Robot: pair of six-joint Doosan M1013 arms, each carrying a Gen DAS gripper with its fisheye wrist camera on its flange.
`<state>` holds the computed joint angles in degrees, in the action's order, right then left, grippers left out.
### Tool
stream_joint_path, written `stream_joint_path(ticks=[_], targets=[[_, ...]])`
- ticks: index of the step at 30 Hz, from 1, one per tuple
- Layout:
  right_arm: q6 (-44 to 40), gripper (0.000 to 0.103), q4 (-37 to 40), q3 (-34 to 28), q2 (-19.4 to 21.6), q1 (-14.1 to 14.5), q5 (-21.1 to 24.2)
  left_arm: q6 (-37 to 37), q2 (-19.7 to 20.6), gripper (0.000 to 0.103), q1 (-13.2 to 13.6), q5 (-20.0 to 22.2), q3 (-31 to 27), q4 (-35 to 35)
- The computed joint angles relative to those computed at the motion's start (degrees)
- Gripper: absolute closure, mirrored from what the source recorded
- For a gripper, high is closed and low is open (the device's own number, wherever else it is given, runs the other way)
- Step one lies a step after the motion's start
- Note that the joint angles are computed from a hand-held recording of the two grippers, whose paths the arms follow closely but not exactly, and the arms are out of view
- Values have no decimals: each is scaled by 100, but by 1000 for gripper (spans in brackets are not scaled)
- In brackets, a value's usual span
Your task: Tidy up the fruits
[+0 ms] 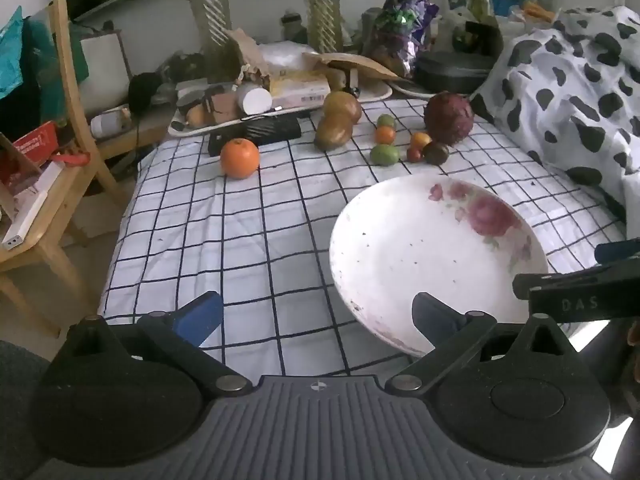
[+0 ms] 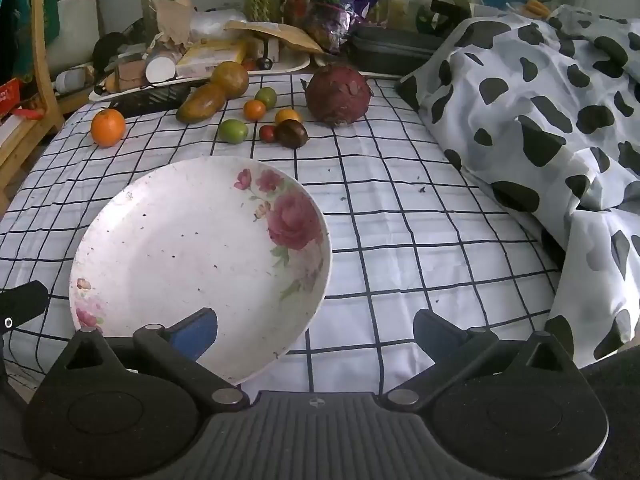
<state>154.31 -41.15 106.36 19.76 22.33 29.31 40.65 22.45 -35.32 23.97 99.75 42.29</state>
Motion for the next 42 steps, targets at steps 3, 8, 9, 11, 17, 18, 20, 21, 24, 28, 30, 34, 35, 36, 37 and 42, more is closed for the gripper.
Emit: stream_joint_path(ticks=[3, 8, 9, 11, 17, 18, 20, 21, 24, 28, 30, 34, 35, 36, 37, 42], targets=[[-154, 0, 157, -21, 1, -6, 36, -76, 12, 0, -5, -42, 54, 93], [-124, 0, 141, -14, -6, -8, 12, 13, -42, 0, 24, -153, 163, -54], [-112, 0, 127, -12, -5, -8, 8, 406, 34, 0, 23, 26, -18, -453], [-106, 0, 121, -11, -10, -7, 17, 632, 59, 0, 40, 71, -76, -685], [-130, 0, 142, -13, -8, -12, 5, 825, 67, 0, 51, 16, -71, -867], [-121, 0, 134, -12, -7, -10, 5, 847, 66, 0, 51, 1, -66, -884], [-135, 0, 147, -17, -5, -11, 18, 968, 52, 0, 58, -18, -64, -968], [-141, 0, 151, -17, -6, -13, 16, 953, 53, 0, 51, -12, -63, -935], [-145, 0, 154, -16, -7, -17, 12, 867, 62, 0, 33, 40, -72, -820], [-137, 0, 158, -17, -8, -14, 24, 862, 62, 0, 33, 24, -62, -813], [-114, 0, 148, -13, -5, -16, 22, 891, 61, 0, 35, 38, -60, -835], [-90, 0, 144, -5, -5, -8, 23, 994, 64, 0, 39, 57, -71, -905], [-93, 0, 144, -6, -5, -9, 25, 1004, 64, 0, 40, 57, -70, -913], [-101, 0, 151, -9, -5, -12, 26, 994, 64, 0, 39, 61, -70, -905], [-101, 0, 153, -11, -5, -13, 29, 990, 65, 0, 37, 63, -71, -905], [-59, 0, 114, -21, 9, -8, 67, 1078, 64, 0, 50, 25, -74, -1031]])
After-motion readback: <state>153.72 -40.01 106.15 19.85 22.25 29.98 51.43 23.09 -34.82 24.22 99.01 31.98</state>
